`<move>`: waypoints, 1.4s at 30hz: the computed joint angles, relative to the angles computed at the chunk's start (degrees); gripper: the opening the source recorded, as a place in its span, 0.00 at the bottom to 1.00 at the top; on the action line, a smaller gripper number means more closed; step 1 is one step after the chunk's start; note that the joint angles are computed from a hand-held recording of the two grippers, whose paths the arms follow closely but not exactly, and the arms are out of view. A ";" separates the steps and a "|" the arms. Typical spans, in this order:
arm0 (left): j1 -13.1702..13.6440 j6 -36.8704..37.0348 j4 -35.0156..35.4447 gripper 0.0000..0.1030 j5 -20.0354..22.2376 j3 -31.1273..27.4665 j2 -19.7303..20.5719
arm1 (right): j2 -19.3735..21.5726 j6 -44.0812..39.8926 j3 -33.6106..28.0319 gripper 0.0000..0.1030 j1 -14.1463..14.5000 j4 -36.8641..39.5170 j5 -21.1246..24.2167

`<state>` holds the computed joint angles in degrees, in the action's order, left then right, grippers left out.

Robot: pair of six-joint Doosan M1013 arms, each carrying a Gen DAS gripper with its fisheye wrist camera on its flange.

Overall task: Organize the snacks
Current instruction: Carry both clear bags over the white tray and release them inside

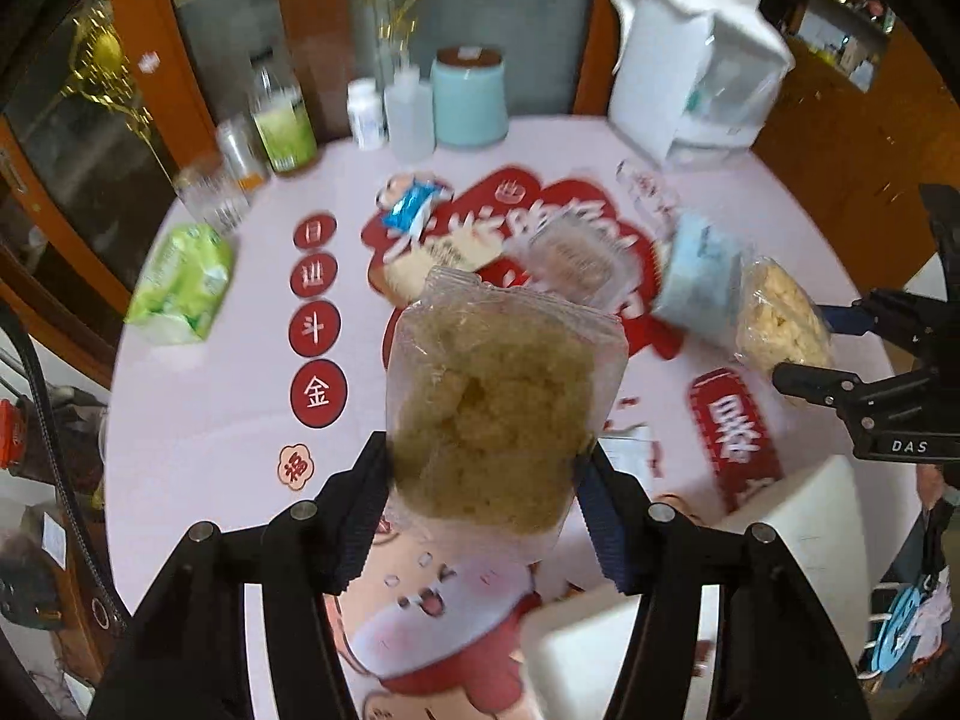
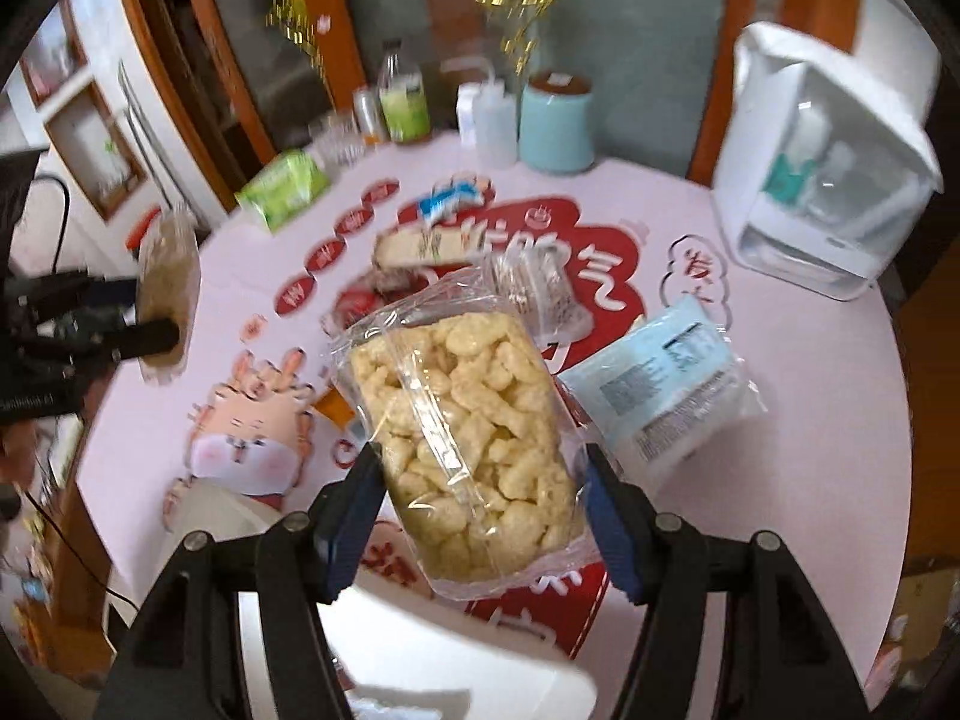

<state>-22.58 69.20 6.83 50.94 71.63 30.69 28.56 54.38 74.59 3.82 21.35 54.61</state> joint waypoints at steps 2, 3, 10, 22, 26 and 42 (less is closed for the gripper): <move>-1.07 -1.76 1.42 0.57 -0.65 0.91 -1.71 | -2.63 -0.15 2.49 0.63 -0.80 1.98 -1.30; -1.79 -2.97 2.53 0.57 -0.85 1.44 -2.61 | -3.80 -0.28 3.67 0.63 -1.16 2.90 -1.96; -6.47 -10.41 8.02 0.57 -1.40 5.92 -8.12 | -11.92 -4.77 12.47 0.63 -4.93 13.13 -3.75; -13.47 -23.61 15.90 0.57 -4.42 14.07 -12.75 | -18.13 -5.78 22.18 0.63 -6.95 17.67 -7.07; -14.82 -29.25 18.34 0.57 -6.04 16.41 -13.39 | -18.77 -4.33 24.38 0.63 -6.84 17.57 -7.32; -16.93 -35.41 18.83 0.57 -1.00 18.39 -10.98 | -18.26 2.29 27.44 0.63 -4.49 9.23 -9.22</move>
